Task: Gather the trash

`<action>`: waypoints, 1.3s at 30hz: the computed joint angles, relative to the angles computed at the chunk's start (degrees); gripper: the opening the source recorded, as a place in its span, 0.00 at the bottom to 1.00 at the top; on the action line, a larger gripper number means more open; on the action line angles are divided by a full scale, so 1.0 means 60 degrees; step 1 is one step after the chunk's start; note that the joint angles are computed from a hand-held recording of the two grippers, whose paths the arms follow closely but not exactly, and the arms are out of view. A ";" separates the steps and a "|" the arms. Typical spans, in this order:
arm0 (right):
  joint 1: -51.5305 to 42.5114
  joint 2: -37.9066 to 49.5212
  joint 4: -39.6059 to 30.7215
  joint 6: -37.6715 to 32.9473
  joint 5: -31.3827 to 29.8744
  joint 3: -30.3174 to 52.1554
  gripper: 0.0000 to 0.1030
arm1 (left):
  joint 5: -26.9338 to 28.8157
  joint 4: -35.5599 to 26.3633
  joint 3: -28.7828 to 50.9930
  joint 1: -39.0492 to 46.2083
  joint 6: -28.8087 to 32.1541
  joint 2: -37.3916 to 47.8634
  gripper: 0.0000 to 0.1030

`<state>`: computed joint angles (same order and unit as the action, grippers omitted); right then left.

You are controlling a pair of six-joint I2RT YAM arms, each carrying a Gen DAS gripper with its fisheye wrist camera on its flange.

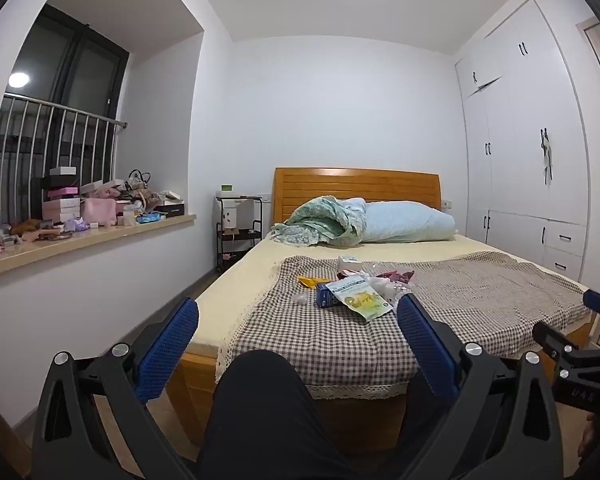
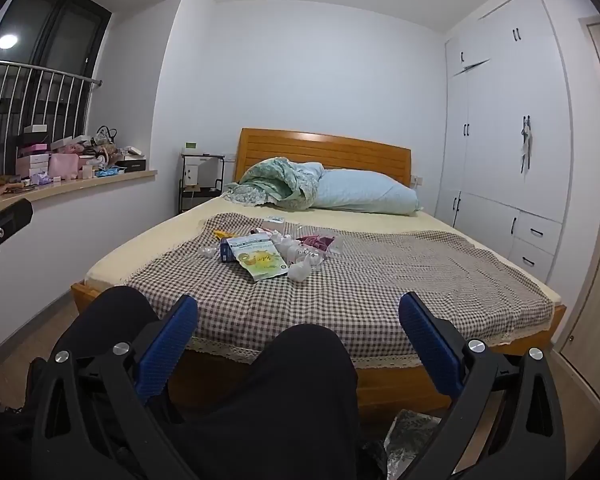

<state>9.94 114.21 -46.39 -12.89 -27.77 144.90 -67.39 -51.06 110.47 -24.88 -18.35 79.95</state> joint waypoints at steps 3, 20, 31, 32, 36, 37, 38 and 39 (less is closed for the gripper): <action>0.0202 0.0399 -0.0349 0.0098 0.0272 0.0632 0.94 | -0.0044 -0.0181 0.0251 -0.0067 -0.0026 0.0140 0.93; 0.0189 0.0250 -0.0084 0.0133 0.0363 0.0299 0.94 | 0.0164 -0.0565 0.0489 0.0144 -0.0303 0.0269 0.93; 0.0216 0.0181 0.0024 0.0139 0.0409 0.0130 0.94 | 0.0212 -0.0514 0.0436 0.0174 -0.0300 0.0244 0.93; 0.0206 0.0187 0.0028 0.0132 0.0402 0.0142 0.94 | 0.0198 -0.0502 0.0414 0.0171 -0.0296 0.0235 0.93; 0.0211 0.0246 -0.0093 0.0111 0.0408 0.0246 0.94 | 0.0177 -0.0432 0.0372 0.0172 -0.0256 0.0210 0.93; 0.0205 0.0266 -0.0122 0.0115 0.0404 0.0299 0.94 | 0.0176 -0.0417 0.0367 0.0168 -0.0250 0.0214 0.93; 0.0200 0.0269 -0.0120 0.0124 0.0403 0.0312 0.94 | 0.0186 -0.0404 0.0372 0.0177 -0.0231 0.0218 0.93; 0.0198 0.0233 -0.0062 0.0139 0.0405 0.0250 0.94 | 0.0180 -0.0411 0.0368 0.0174 -0.0237 0.0213 0.93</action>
